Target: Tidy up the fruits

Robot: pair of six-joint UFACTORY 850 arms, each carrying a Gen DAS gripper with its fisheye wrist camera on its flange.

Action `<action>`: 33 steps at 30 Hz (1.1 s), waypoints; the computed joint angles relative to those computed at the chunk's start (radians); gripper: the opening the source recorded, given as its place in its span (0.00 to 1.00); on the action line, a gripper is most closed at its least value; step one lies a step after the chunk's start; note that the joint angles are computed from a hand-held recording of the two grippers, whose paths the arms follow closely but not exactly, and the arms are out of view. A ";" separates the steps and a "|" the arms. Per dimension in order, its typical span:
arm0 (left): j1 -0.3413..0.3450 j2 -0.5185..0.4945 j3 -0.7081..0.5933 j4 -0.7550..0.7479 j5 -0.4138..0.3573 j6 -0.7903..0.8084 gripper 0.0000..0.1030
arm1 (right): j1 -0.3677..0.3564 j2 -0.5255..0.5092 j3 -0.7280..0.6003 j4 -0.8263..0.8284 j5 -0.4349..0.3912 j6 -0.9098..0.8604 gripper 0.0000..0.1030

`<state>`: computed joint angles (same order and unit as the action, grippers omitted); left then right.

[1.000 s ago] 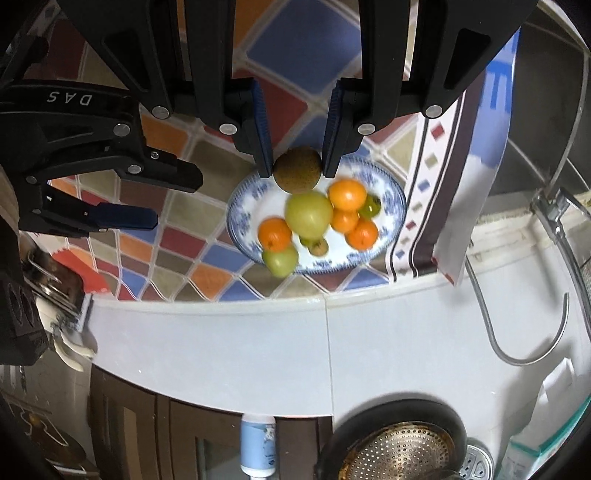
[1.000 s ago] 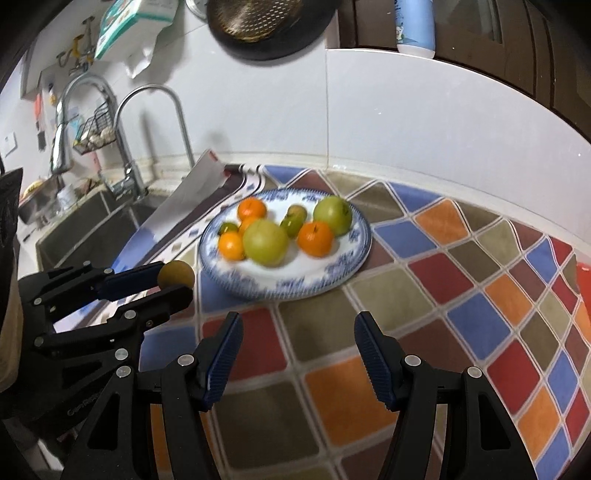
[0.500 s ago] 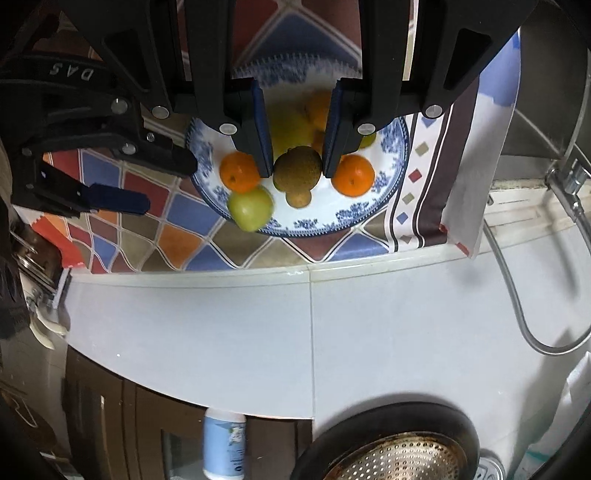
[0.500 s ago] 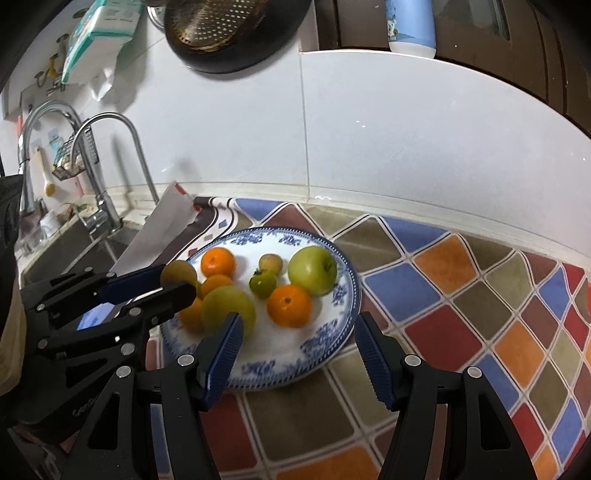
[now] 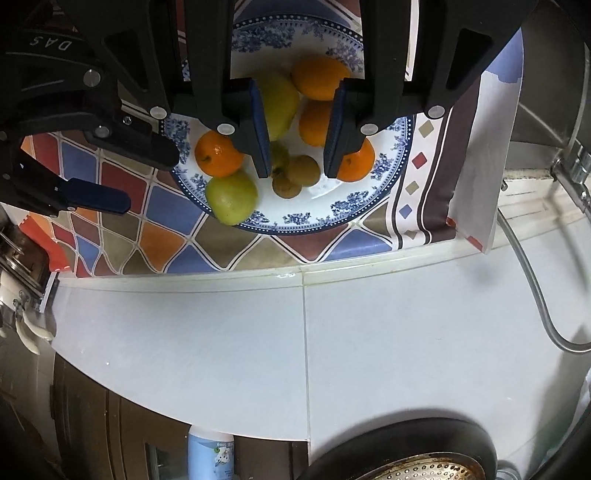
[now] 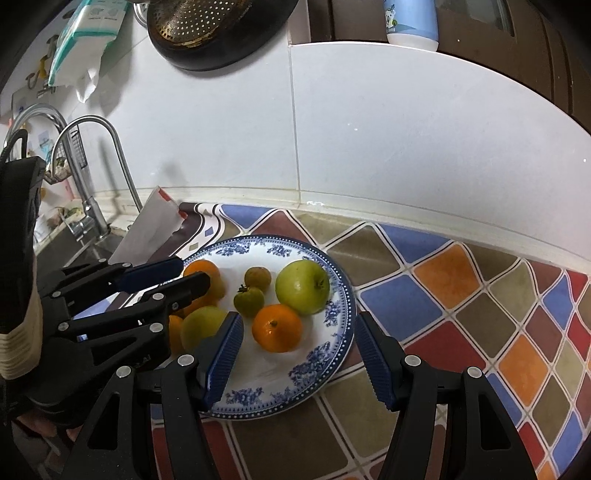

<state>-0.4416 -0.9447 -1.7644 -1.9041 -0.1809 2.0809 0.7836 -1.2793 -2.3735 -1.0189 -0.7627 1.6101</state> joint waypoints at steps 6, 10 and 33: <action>0.006 0.065 0.099 -0.207 -0.026 0.205 0.34 | 0.014 0.039 0.060 -0.034 0.001 0.052 0.61; 0.007 0.127 0.189 -0.419 -0.033 0.416 0.35 | 0.032 0.071 0.106 -0.057 -0.012 0.092 0.61; 0.037 0.464 0.648 -0.816 -0.228 0.883 0.89 | 0.215 0.174 0.232 -0.106 -0.329 0.378 0.74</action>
